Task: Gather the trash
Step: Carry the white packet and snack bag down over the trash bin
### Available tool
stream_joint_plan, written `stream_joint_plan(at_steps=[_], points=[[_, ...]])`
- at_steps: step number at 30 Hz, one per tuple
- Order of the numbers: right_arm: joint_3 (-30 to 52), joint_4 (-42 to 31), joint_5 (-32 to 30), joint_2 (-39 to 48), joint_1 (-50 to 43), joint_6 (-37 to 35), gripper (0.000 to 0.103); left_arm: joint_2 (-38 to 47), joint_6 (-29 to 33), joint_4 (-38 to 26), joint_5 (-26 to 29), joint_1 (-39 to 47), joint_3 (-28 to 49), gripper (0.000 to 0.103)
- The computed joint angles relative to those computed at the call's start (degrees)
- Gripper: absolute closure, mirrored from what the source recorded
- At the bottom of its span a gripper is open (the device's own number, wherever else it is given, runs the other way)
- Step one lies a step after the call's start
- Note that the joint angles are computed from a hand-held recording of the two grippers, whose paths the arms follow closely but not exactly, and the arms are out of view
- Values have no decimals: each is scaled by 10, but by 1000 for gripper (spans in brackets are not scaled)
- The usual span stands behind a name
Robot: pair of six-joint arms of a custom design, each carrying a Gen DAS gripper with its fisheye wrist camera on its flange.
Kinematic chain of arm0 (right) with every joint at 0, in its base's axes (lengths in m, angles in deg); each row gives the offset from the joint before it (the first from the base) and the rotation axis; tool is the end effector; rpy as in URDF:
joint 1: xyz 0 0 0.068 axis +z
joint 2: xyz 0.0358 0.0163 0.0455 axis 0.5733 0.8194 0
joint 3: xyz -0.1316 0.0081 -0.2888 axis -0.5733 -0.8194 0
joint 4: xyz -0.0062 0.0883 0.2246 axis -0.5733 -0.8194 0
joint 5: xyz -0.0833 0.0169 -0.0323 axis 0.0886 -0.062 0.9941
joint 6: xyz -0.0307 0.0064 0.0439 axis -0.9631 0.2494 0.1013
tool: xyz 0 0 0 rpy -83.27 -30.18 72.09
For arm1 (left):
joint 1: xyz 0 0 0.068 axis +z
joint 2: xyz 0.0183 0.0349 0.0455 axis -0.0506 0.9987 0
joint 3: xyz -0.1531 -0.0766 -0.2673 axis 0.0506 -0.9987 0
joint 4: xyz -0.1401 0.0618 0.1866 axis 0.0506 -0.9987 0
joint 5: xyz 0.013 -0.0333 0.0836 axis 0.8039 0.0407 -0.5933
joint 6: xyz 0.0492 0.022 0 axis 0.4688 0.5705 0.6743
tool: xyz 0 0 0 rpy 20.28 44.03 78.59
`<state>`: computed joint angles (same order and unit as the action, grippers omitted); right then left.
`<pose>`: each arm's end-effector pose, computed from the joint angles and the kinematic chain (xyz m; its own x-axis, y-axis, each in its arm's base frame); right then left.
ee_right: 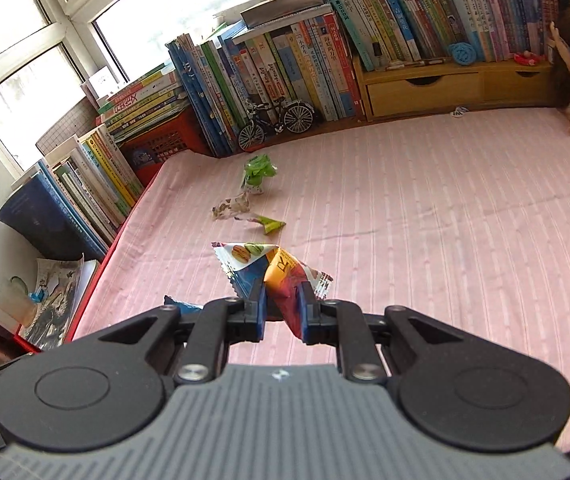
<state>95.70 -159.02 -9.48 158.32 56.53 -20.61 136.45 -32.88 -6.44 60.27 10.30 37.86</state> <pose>0.2487 0.0910 0.4954 -0.6788 0.4274 -0.5971 0.2714 0.9016 0.3369 0.2183 0.0346 0.4400 -0.6692 0.2056 -0.7141 0.3700 0.9256 -0.0802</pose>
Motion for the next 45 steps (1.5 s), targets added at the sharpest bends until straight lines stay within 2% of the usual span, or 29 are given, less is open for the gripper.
stream_joint_plan(at_steps=[3,7,13,22,28,35,45], points=[[-15,-33,37,-23,62,53,83,-21,60,-53,34,53,-12,61],[-47,-61,68,-48,140,110,83,-49,112,-94,54,104,-45,61],[-115,-60,68,-80,224,155,83,-97,159,-123,51,162,-109,61],[-210,-41,57,-123,299,207,83,-138,250,-153,38,266,-196,61],[-251,-23,51,-134,327,228,83,-145,286,-146,24,304,-242,61],[-307,17,29,-135,343,242,83,-141,299,-115,2,325,-290,61],[-400,83,-19,-133,343,250,82,-108,310,-41,-33,345,-369,61]])
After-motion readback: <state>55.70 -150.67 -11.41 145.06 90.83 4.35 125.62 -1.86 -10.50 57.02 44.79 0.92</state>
